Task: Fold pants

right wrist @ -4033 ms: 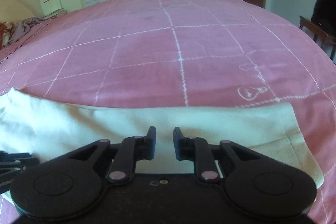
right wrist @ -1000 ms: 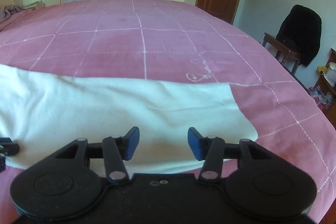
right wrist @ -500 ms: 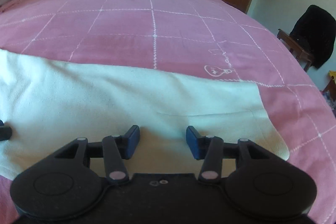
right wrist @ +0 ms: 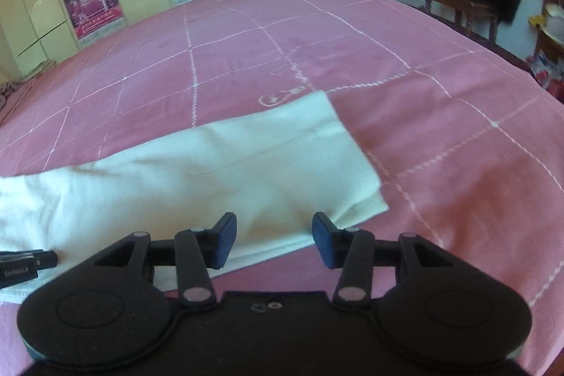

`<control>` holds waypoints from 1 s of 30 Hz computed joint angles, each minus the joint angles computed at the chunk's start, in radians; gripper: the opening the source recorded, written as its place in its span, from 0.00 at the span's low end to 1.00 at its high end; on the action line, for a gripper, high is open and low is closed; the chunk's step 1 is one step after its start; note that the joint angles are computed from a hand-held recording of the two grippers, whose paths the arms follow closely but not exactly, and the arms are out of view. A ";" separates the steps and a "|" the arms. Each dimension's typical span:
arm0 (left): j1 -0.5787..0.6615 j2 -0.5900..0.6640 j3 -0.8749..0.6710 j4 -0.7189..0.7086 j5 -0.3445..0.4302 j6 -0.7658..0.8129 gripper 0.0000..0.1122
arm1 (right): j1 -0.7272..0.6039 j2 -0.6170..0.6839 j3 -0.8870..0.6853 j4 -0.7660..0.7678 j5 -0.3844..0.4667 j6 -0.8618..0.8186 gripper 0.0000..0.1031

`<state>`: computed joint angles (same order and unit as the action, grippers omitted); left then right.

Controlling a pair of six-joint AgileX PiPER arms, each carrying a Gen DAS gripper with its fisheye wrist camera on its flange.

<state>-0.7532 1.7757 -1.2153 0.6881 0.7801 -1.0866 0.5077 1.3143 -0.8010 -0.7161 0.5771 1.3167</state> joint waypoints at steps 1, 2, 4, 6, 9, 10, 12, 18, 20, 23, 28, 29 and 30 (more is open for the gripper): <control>-0.001 0.001 0.000 0.002 0.001 -0.003 0.11 | -0.026 -0.013 0.010 0.032 -0.006 -0.012 0.47; -0.002 0.002 -0.002 0.002 0.003 -0.002 0.11 | -0.055 -0.025 0.025 0.065 -0.028 -0.023 0.47; 0.001 0.000 -0.013 -0.019 0.016 0.008 0.11 | -0.118 -0.038 0.053 0.159 -0.090 -0.075 0.48; 0.007 -0.013 -0.019 -0.059 0.021 0.018 0.11 | -0.153 -0.041 0.077 0.201 -0.141 -0.069 0.49; -0.018 -0.008 -0.013 -0.023 0.026 0.001 0.11 | -0.190 -0.048 0.105 0.216 -0.204 -0.011 0.47; -0.031 0.002 -0.012 0.004 0.031 -0.010 0.11 | -0.196 -0.050 0.112 0.196 -0.215 0.032 0.46; -0.055 0.025 -0.011 0.055 0.044 -0.041 0.11 | -0.208 -0.040 0.121 0.119 -0.228 0.147 0.41; -0.086 0.036 -0.037 0.058 0.098 -0.063 0.11 | -0.204 -0.024 0.118 0.051 -0.265 0.224 0.09; -0.085 0.046 -0.042 0.056 0.101 -0.057 0.11 | -0.215 -0.002 0.118 0.080 -0.268 0.183 0.10; -0.113 0.077 -0.058 0.102 0.137 -0.050 0.11 | -0.231 0.009 0.115 0.120 -0.282 0.163 0.10; -0.043 0.065 -0.145 -0.078 0.169 0.105 0.11 | -0.184 0.018 0.080 0.047 -0.196 0.202 0.09; 0.007 0.036 -0.146 -0.162 0.152 0.143 0.11 | -0.182 0.026 0.066 0.071 -0.178 0.175 0.09; 0.044 0.006 -0.139 -0.206 0.147 0.158 0.11 | -0.169 0.029 0.042 0.071 -0.143 0.172 0.09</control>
